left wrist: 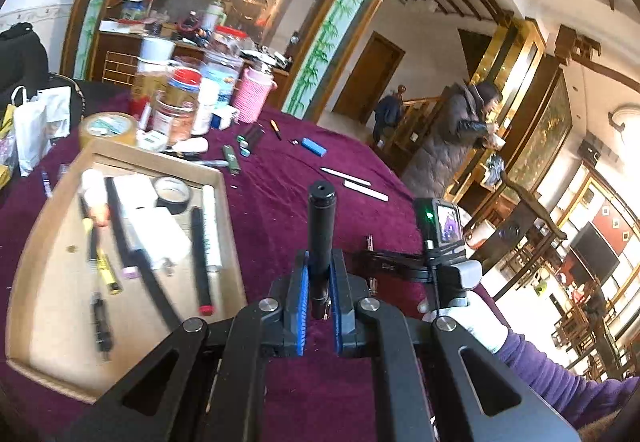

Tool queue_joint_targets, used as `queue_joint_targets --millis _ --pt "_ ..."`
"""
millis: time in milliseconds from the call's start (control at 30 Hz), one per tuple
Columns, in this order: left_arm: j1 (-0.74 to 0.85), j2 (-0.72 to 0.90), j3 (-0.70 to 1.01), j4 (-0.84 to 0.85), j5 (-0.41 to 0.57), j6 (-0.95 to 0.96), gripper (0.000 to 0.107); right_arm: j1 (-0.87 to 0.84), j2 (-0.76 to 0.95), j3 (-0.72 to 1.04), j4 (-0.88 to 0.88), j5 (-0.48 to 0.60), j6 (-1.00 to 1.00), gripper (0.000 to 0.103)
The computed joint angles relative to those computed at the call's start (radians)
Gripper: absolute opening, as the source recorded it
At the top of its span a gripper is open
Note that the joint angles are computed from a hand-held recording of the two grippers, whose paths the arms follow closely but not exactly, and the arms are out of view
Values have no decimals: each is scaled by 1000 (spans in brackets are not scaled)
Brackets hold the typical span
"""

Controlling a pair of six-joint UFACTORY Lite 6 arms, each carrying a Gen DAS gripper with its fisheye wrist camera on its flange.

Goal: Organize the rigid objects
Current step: 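Grasp a black pen with the left tool while the right tool grasps a clear pen, then lower both pens into the tray and open both tools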

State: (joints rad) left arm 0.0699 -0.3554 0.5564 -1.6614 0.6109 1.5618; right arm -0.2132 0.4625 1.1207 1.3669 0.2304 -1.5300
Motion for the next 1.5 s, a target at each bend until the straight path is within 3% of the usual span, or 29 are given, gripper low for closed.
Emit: queue_joint_targets --millis 67,233,433,700,900,1167,1400,1500 --pt "79 -35 -23 50 52 -19 9 -45 -5 -7 11 72 -5 9" --pt "346 -71 -64 175 245 -56 9 -125 -60 -60 72 225 -60 9" --pt "562 -6 -41 257 353 -49 9 -123 -162 -127 106 344 -72 9" --pt "625 151 66 381 312 -111 9 1 -273 -149 41 509 63 10" --pt "575 378 248 441 239 -203 9 186 -225 -80 15 558 188 10" --pt "485 639 485 520 175 -351 9 444 -108 6 22 512 286 10" --pt "455 660 508 553 92 -406 10 600 16 91 2 417 342 10" --pt "476 636 483 523 100 -377 24 630 64 130 -17 388 366 11"
